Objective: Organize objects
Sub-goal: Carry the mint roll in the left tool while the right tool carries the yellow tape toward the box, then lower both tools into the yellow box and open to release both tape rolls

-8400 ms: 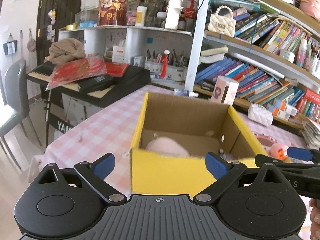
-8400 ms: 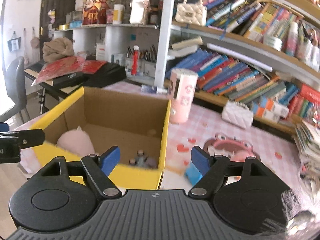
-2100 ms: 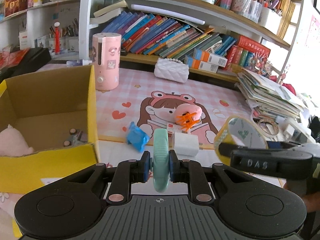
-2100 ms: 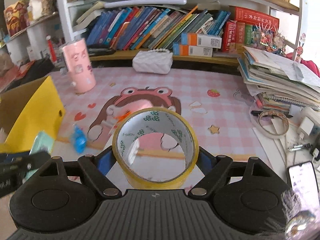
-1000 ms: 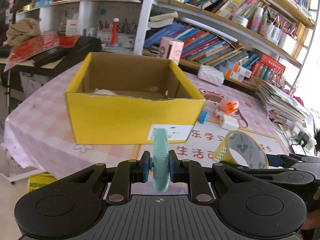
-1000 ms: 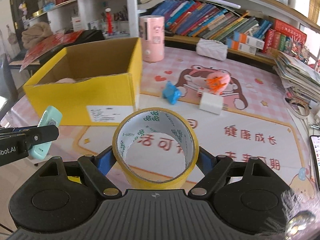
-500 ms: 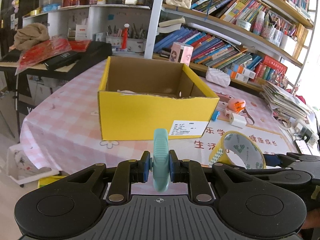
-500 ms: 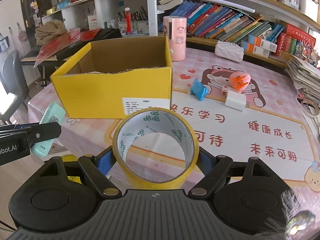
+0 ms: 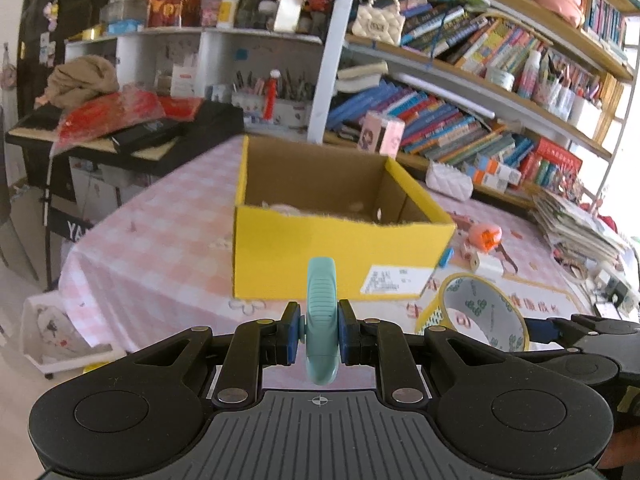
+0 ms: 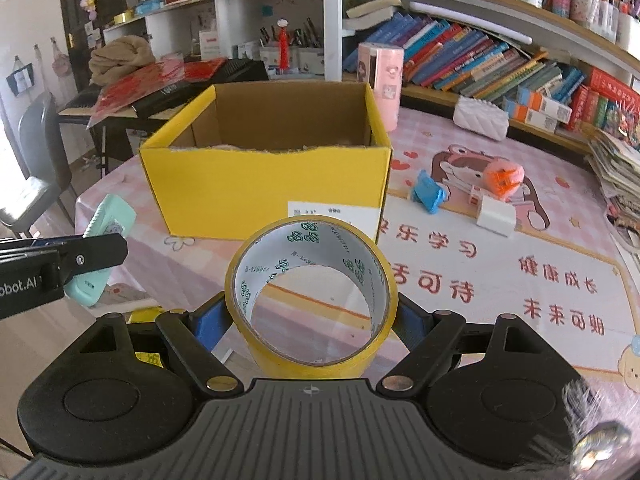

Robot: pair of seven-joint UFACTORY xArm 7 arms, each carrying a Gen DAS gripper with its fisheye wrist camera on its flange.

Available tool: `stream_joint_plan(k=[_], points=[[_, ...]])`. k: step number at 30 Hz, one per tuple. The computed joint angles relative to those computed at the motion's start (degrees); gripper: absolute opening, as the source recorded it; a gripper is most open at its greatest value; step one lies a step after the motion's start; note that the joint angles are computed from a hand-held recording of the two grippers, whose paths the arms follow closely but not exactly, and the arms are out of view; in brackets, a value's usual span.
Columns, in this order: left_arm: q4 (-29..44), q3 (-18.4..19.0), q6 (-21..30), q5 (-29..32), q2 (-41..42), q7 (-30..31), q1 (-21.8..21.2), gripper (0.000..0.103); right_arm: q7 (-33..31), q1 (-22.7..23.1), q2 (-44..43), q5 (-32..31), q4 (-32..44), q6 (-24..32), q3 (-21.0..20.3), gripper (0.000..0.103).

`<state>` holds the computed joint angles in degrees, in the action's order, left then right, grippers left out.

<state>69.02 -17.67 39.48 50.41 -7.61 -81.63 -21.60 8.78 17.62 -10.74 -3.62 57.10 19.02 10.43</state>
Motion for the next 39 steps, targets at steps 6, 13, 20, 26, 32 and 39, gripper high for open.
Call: stream_joint_plan(k=[6, 13, 20, 26, 32, 39], points=[[2.17, 0.31, 0.68, 3.61, 1.13, -1.57, 0.66, 0.018, 0.66, -0.88, 2.24, -2.84, 2.08, -4.71, 0.32, 0.082], [8.28, 2.87, 0.84, 6.5, 6.11, -0.78, 0.25, 0.018, -0.41, -1.01, 8.84, -4.07, 10.14, -7.8, -0.64, 0.082], [17.36, 7.09, 1.34, 8.11, 13.77, 1.26, -2.56, 0.018, -6.58, -0.96, 17.93, 0.53, 21.64, -7.02, -1.55, 0.082], [25.46, 11.38, 2.52, 5.44, 20.57, 4.81, -5.45, 0.018, -14.02, -2.26, 25.99, 5.5, 32.21, -4.54, -0.6, 0.082], [32.83, 14.84, 4.85, 0.2, 26.7, 9.45, -7.75, 0.018, -19.38, -3.1, 33.5, 8.62, 42.49, -0.52, 0.12, 0.082], [41.0, 17.86, 8.15, -6.68, 33.25, 15.91, -9.32, 0.018, -24.27, -2.9, 42.98, 10.56, 56.4, 6.42, 0.63, 0.082]])
